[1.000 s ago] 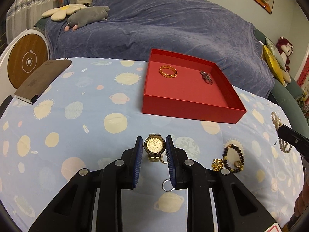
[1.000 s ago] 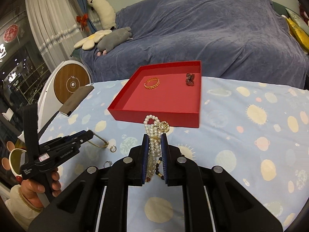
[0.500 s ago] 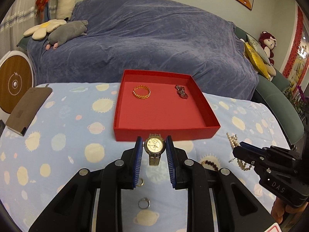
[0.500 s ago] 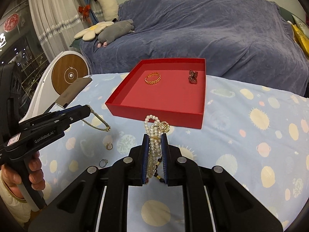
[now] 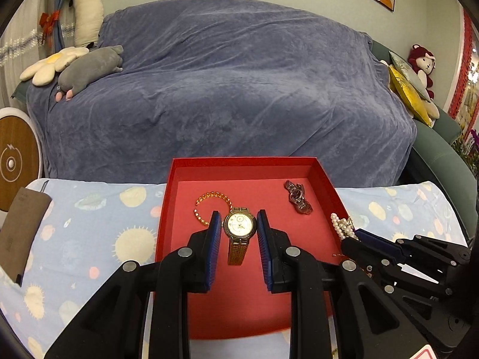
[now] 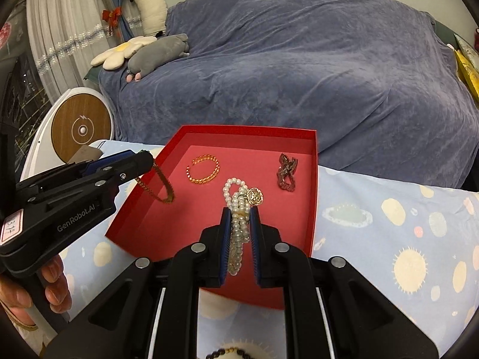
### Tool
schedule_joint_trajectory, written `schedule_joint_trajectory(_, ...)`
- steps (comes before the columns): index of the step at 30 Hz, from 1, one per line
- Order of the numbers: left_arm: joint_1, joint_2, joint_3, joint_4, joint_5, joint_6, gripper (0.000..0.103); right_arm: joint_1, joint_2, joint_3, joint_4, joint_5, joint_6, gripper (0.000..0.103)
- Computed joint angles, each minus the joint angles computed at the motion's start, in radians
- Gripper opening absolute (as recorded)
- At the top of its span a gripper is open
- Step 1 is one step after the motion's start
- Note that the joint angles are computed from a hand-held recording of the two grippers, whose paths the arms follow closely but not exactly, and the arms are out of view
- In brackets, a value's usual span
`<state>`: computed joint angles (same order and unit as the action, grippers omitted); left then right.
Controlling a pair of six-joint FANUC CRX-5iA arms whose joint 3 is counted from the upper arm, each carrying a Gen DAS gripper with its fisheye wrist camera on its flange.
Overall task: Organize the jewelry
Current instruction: 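Carry the watch and pearl necklace into the red box and release both, then withdraw both tools from the box back toward the remaining jewelry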
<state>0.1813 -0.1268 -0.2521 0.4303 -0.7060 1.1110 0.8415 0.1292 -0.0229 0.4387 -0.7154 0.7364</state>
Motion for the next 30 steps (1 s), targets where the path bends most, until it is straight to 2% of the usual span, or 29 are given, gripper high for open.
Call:
schedule_joint_trajectory(5,-0.004,0.086,0.050,-0.005,-0.029,0.027,0.021,-0.031,0.071,0.052,-0.013,-0.013,0.012,0.012)
schedule_joint_trajectory(7,-0.010,0.102,0.055,-0.027,-0.019,0.037,0.021,-0.039,0.091,0.071,-0.030,-0.023,0.030,0.013)
schedule_joint_trajectory(10,-0.010,0.105,0.040,-0.029,0.016,0.049,0.023,-0.044,0.101,0.059,0.007,-0.011,-0.002,0.013)
schedule_joint_trajectory(12,-0.006,0.102,0.029,-0.017,0.038,0.050,0.031,-0.048,0.098,0.046,0.030,-0.001,-0.029,0.017)
schedule_joint_trajectory(13,-0.001,0.100,0.027,-0.013,0.042,0.059,0.048,-0.049,0.091,0.035,0.041,0.008,-0.044,0.020)
schedule_joint_trajectory(15,0.008,0.076,0.001,0.009,0.072,0.047,0.051,-0.049,0.068,0.009,0.061,0.019,-0.064,0.021)
schedule_joint_trajectory(18,0.016,0.038,0.002,-0.053,0.063,0.077,0.051,-0.041,0.012,-0.040,0.067,0.025,-0.078,0.027)
schedule_joint_trajectory(19,0.021,0.018,-0.004,-0.067,0.055,0.085,0.054,-0.034,-0.012,-0.060,0.072,0.021,-0.081,0.029)
schedule_joint_trajectory(23,0.057,-0.085,-0.052,-0.090,0.003,0.086,0.060,0.012,-0.123,-0.151,0.096,-0.011,-0.112,0.033)
schedule_joint_trajectory(26,0.089,-0.162,-0.100,-0.088,-0.041,0.070,0.061,0.054,-0.207,-0.212,0.079,-0.044,-0.133,0.033)
schedule_joint_trajectory(30,0.130,-0.269,-0.168,-0.113,-0.098,0.074,0.061,0.137,-0.297,-0.299,0.128,-0.105,-0.200,0.033)
